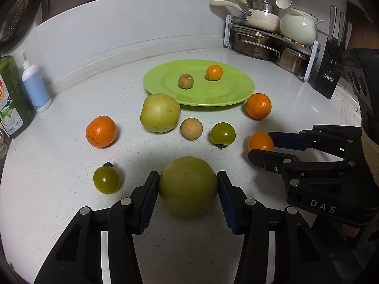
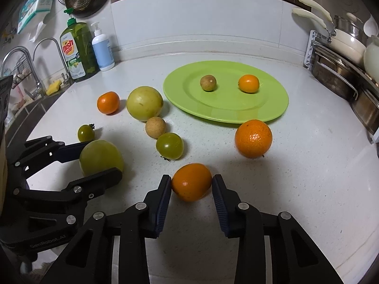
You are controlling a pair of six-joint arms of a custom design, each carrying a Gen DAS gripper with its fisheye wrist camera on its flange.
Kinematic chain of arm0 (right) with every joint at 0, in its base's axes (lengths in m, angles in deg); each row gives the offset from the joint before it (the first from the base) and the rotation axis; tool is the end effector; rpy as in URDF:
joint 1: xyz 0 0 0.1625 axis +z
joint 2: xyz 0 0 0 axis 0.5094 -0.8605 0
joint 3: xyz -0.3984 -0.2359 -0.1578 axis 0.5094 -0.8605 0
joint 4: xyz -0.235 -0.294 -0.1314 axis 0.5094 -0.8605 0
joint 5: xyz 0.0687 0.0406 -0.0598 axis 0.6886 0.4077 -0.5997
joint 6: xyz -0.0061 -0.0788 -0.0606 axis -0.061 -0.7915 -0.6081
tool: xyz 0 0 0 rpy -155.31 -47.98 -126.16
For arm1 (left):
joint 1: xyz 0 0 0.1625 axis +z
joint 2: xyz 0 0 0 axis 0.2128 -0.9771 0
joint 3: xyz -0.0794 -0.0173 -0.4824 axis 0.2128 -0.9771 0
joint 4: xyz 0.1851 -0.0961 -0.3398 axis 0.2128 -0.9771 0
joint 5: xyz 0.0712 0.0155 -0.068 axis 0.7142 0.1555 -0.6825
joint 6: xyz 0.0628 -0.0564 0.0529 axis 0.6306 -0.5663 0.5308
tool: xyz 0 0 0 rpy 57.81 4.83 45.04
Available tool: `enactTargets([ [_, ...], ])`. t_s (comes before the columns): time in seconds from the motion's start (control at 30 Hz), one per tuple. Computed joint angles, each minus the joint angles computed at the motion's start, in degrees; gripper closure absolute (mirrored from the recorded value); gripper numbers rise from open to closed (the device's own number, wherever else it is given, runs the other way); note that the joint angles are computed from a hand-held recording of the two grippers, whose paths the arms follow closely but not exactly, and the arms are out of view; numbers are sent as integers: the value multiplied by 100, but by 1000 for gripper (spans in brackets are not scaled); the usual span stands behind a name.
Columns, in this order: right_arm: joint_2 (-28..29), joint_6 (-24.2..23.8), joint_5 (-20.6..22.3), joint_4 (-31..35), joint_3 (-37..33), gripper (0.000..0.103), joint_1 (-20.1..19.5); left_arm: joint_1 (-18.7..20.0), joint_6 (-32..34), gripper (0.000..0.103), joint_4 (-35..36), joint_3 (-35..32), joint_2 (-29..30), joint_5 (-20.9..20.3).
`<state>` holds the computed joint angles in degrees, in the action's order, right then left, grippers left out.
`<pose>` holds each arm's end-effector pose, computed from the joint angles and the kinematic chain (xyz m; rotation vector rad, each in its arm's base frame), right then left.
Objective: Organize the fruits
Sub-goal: 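Grasp the large green fruit with the left tool while the right tool grasps an orange, then carry both fruits onto the green plate and open both tools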
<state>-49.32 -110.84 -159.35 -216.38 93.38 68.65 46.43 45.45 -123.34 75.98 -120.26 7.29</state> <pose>0.2136 -0.6904 0.0384 1.0094 -2.4253 0.5300 -0.1401 -0.6357 0.1170 0.3938 2.2495 -0.8612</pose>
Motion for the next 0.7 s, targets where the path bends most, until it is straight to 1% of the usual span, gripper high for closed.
enactTargets([
  [0.33, -47, -37, 77, -94, 66, 66, 11, -42, -127, 54, 20, 24, -23, 51],
  [0.57, -138, -75, 179, -267, 177, 66, 67, -147, 13, 54, -213, 64, -96, 108],
  [0.7, -183, -160, 212, -418, 202, 66, 111, -176, 135, 54, -200, -36, -130, 134],
])
